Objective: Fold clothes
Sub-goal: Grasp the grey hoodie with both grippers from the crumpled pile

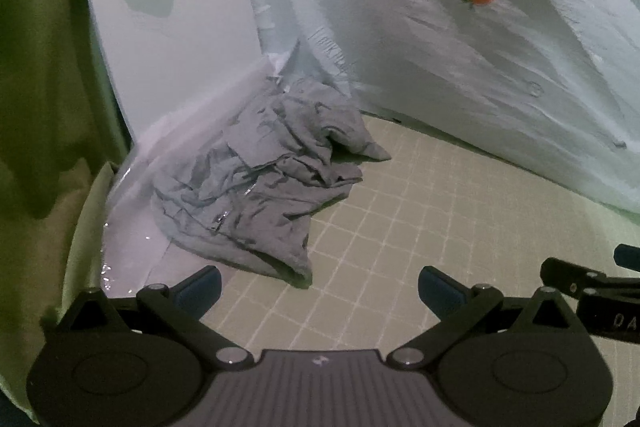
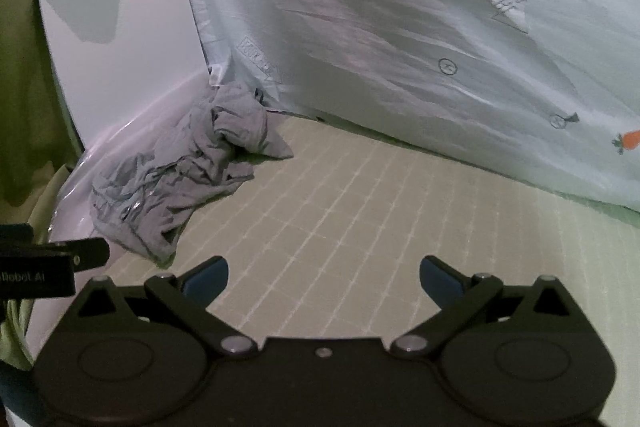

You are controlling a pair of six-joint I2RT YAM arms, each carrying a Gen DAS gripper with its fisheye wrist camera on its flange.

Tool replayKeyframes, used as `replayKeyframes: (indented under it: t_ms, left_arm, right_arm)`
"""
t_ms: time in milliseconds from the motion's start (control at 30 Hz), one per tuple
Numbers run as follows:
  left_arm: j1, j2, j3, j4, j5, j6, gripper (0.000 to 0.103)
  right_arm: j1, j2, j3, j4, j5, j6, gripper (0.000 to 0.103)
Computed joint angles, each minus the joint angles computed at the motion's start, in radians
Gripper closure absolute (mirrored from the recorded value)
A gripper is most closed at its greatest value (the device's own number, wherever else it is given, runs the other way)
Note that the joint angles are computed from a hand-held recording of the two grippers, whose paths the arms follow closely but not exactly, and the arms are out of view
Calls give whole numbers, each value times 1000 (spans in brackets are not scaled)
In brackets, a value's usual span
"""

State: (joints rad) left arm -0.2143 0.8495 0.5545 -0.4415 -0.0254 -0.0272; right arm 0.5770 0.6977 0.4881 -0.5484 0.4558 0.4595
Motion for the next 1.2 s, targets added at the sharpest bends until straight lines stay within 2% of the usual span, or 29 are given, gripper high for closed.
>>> replayKeyframes:
  t_ms: [100,267,467,567,667,767,967,1033,1100,1133,1200]
  left_arm:
    - [61,154,49,85,14,-9,0]
    - [137,456,182,216,-3,-10,0]
    - [195,837,425,286,-40,3,2]
    - [217,1018,570,273,-60,-12,5]
    - [228,1160,700,241,-68,-32,7]
    - [235,1277,816,207,-66,-41,10]
    - [230,1333,858,221,-48,-20,6]
    - [232,1331,848,234,-43,-18,5]
    - [231,1328,841,238,-43,-16,5]
    - [231,1325,838,238,-43,-16,5]
    - [226,1315,838,219,-49,-26,6]
  right_arm:
    - [-88,113,21,122,-73,-79,0]
    - [-184,421,122,353,-146,-183,0]
    - [-245,862,363,533,-233,-236,1]
    - [-246,1081,537,556,-252,-280,11]
    - [-246,1300,748,526,-265,-342,22]
    - [-249,1440,897,499,-273,-381,28]
    - [-239,1614,1091,490,-252,-445,29]
    - [-235,1646,1127,489,-246,-459,41]
    - [-242,1657,1139,482,-268,-446,76]
    - [-249,1655,1132,489,-290,-432,85]
    - [-259,1625,1074,535,-293,-400,93]
